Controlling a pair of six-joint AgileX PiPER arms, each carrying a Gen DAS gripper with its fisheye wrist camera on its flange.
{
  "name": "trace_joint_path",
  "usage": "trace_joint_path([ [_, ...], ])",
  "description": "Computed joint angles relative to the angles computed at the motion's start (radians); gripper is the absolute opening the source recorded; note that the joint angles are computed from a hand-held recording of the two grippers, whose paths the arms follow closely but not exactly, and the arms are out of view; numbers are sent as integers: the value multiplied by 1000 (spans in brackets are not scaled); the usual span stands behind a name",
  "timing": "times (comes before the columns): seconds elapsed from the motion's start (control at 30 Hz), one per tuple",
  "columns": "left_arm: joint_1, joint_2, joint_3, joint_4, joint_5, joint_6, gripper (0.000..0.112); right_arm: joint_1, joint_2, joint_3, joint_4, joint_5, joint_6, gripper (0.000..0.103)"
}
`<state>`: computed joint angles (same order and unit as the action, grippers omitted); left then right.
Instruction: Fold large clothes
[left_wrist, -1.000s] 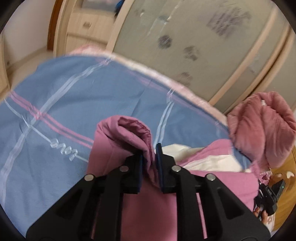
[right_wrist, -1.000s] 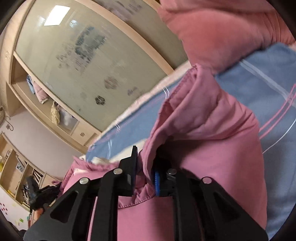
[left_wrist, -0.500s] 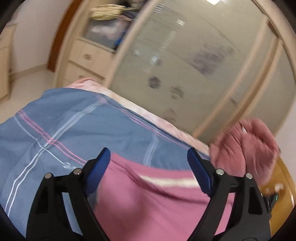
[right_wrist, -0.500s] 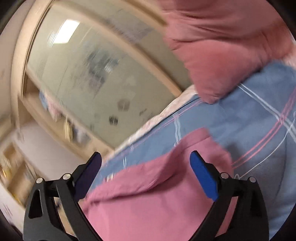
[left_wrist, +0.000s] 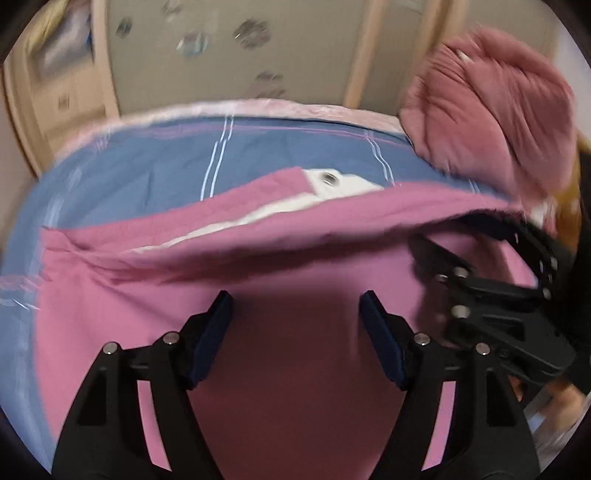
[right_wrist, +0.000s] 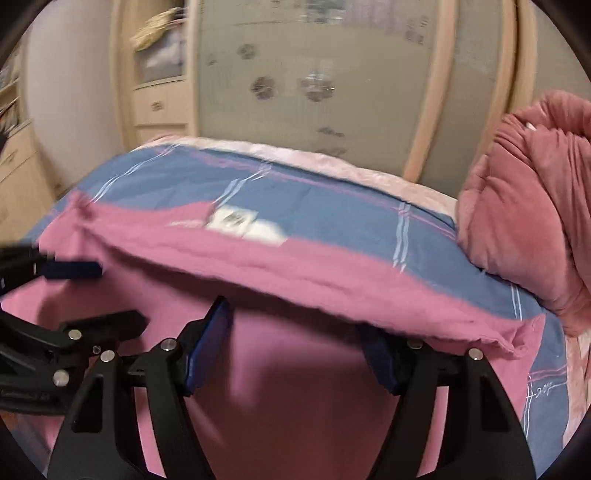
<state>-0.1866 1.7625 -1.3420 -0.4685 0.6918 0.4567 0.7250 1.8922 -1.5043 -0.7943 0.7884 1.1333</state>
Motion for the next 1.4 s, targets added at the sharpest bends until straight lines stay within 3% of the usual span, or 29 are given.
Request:
trace_joint_path([
  [0.1,33,112,-113,6,-6,-83,77,-38,9,26,-62,8,78,71],
  [0.2,22,162,-156,179,-59,-263,77,-119,2,94,-60,-38,168,72],
  [0.3,12,211,-193,264,-38,-332,79,-223,2,155,80,-176,136,75],
  [0.37,-16,230,-204,349,-44,-403,81,-255,15,163,172,-215,61,79],
  [0.43,-48,255,-218,471,-47,-506,87,-254,24,152,188,-200,50,80],
  [0.5,-56,266,-249,498,0,-544,88,-240,18,129,190,-154,31,80],
  [0.6,-12,187,-187,401,-26,-448,83,-189,-105,244,-28,-125,217,80],
  [0.67,3,149,-146,462,-59,-438,83,-192,-163,319,-109,-58,281,80],
  [0.73,54,166,-163,540,-24,-507,83,-275,-199,396,-34,-30,253,80],
  [0.8,117,190,-191,463,28,-483,83,-352,-209,455,76,-41,188,80],
  [0.87,150,187,-197,462,51,-491,81,-380,-260,528,84,-78,207,80],
  [0.93,144,136,-158,508,18,-517,81,-325,-311,547,-16,13,309,80],
  [1.0,151,36,-71,423,-56,-438,81,-245,-382,562,-114,51,394,79],
  [1.1,150,-48,-10,299,-48,-310,81,-179,-415,494,-54,-33,317,79],
  [1.2,155,-142,117,170,-64,-163,81,-116,-334,347,95,-85,156,79],
  [1.33,122,-233,288,149,-164,-102,81,-22,-105,67,220,-31,-18,79],
  [1.4,97,-265,365,185,-237,-115,81,-1,47,-111,258,35,-86,79],
])
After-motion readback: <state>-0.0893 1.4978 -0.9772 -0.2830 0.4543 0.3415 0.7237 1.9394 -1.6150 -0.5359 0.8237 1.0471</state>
